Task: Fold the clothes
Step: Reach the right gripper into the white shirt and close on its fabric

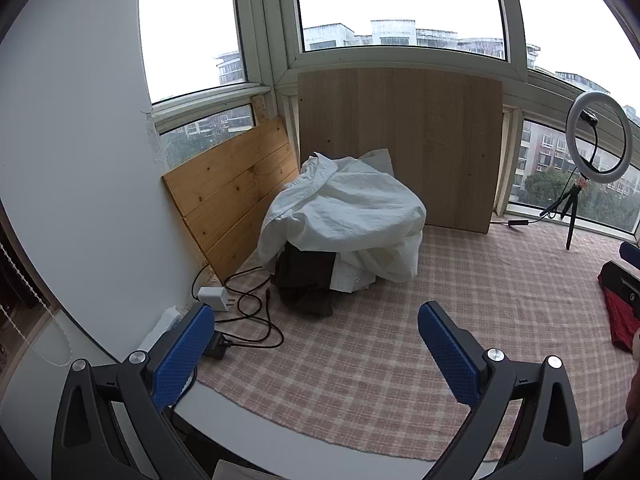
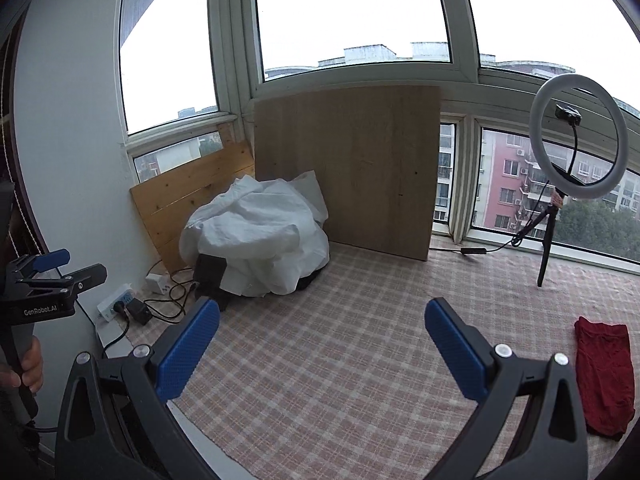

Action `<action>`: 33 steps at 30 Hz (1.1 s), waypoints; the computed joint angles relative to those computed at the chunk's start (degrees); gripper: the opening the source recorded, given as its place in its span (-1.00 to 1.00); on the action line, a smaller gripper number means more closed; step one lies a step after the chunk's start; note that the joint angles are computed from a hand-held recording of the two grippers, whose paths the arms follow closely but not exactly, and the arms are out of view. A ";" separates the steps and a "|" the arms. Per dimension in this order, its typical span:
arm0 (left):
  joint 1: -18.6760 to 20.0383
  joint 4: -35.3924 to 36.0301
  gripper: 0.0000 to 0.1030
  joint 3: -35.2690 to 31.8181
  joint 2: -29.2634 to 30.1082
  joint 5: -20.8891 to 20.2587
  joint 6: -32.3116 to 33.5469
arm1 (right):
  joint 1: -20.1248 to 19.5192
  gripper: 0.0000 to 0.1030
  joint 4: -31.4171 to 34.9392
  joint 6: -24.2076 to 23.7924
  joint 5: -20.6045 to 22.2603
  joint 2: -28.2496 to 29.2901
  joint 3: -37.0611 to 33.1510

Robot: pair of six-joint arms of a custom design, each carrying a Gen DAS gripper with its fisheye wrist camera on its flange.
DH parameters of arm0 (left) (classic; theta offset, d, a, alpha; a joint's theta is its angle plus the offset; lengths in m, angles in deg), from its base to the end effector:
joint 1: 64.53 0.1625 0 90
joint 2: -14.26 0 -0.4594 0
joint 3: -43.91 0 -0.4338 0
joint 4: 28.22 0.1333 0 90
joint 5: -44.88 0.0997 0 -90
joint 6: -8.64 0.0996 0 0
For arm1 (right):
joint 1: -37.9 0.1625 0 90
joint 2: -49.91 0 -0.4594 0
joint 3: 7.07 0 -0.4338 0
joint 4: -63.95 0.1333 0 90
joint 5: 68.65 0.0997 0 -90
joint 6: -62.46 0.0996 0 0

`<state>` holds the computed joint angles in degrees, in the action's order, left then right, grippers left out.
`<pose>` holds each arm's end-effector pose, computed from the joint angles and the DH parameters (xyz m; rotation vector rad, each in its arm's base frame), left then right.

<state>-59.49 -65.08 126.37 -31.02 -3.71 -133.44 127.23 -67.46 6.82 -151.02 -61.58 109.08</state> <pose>-0.5738 -0.2506 0.1275 -0.2292 1.6845 -1.1885 0.1418 -0.4047 0.5353 1.3526 -2.4650 0.9117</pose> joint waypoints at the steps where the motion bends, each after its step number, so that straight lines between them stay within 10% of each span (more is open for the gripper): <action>1: -0.09 0.81 0.99 1.36 -1.54 -0.06 -0.64 | 2.00 1.00 -1.27 0.70 -1.11 1.28 0.32; 14: 0.34 5.29 0.99 16.36 -20.49 0.23 -0.70 | 25.19 0.86 -22.22 16.92 -16.20 33.33 -3.17; 29: 3.39 -0.85 0.99 25.06 -31.78 4.47 4.03 | 29.91 0.73 -21.08 24.86 -29.08 55.96 -14.67; 30: 3.62 -0.97 0.99 25.23 -31.93 4.58 4.19 | 29.91 0.46 -21.12 24.61 -28.91 56.26 -14.75; 31: 3.83 -0.99 0.99 25.32 -32.04 4.68 4.34 | 29.81 -0.26 -20.22 24.61 -28.29 56.41 -15.00; 33: 4.22 -1.09 0.99 25.55 -32.41 4.87 4.57 | 29.26 -0.85 -16.92 25.90 -25.85 56.49 -15.91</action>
